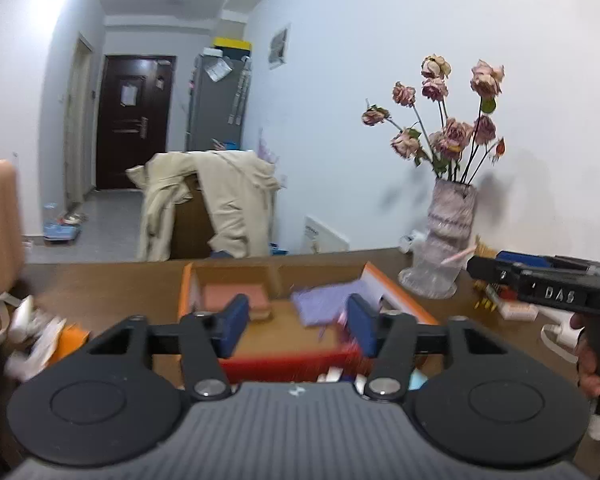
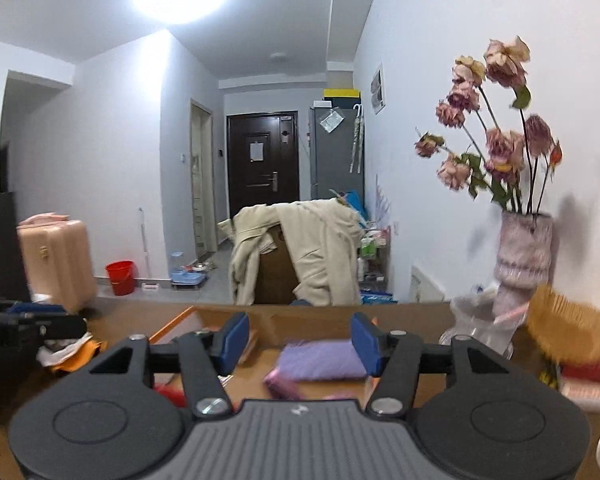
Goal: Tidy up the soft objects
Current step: 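Drop the pink scrunchie into the box and open both grippers, then close both grippers on the white-and-yellow plush sheep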
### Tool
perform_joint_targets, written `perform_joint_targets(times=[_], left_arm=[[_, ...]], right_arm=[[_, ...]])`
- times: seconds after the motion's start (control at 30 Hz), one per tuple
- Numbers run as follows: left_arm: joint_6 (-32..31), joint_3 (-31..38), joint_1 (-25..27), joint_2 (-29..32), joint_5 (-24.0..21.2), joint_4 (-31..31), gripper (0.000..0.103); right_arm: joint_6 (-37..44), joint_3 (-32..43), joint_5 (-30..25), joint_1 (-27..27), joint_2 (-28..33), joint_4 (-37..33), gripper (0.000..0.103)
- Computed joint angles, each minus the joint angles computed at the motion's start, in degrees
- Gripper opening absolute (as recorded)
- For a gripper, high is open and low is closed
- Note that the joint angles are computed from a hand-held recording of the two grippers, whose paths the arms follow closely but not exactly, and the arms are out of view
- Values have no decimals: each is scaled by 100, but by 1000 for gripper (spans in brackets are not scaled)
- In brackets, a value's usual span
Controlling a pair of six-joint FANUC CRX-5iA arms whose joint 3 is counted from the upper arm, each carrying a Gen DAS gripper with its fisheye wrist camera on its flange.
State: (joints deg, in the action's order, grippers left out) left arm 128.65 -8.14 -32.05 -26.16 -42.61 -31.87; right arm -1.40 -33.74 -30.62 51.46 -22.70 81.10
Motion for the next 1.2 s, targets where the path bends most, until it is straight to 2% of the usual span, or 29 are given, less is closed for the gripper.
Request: perform_joint_targets(times=[0.07,0.13,0.2,0.27,0.37,0.43,0.53,0.7,0.77,1.0,1.07,1.17,1.2], left_arm=[[779,-274,-633,-281,-438,-684,65],[1235,-654,-1050,-599,-650,-895,66],[1526,-996,-1250,-863,-756,-788,67],[1456,-1286,-1313,-1063,-829,-472,67],[1317,-1427,-1431,-1197,-1030,-406,67],[1094,-1568,-1213,-1352,-874,-159,67],[916,-1628,-980,-1388,-714,5,67],[560,-1697,-272,-1213,-384,618,63],[183,-1810,96,-1178,-143,1081,61],[-723,-2123,855,-959,388,2290,58],[-727,-2105,924,-844,421,2370,58],[-318,-1961,925,-627,444,2088,60],[-376,-1963,1016,-571,470,2194,59]], right_arm=[[-507,-414,-221,327,-236,289,59],[-834,-776,-621,784,-428,422,62],[-1128,-1093,-1324,1520,-582,222,62],[-1304,-1313,-1892,2228,-709,-59,62],[-1446,-1481,-2685,3135,-748,-426,63],[-1468,-1451,-2881,3376,-721,-647,63],[-1553,-1378,-3023,3455,-627,-678,63],[-1265,-1201,-2423,2953,-473,-606,63],[-1054,-1068,-1948,2518,-361,-574,63],[-532,-638,-87,1150,127,-737,62],[-354,-490,552,778,346,-867,59],[-64,-210,1355,395,727,-1377,55],[48,-115,1538,320,853,-1617,49]])
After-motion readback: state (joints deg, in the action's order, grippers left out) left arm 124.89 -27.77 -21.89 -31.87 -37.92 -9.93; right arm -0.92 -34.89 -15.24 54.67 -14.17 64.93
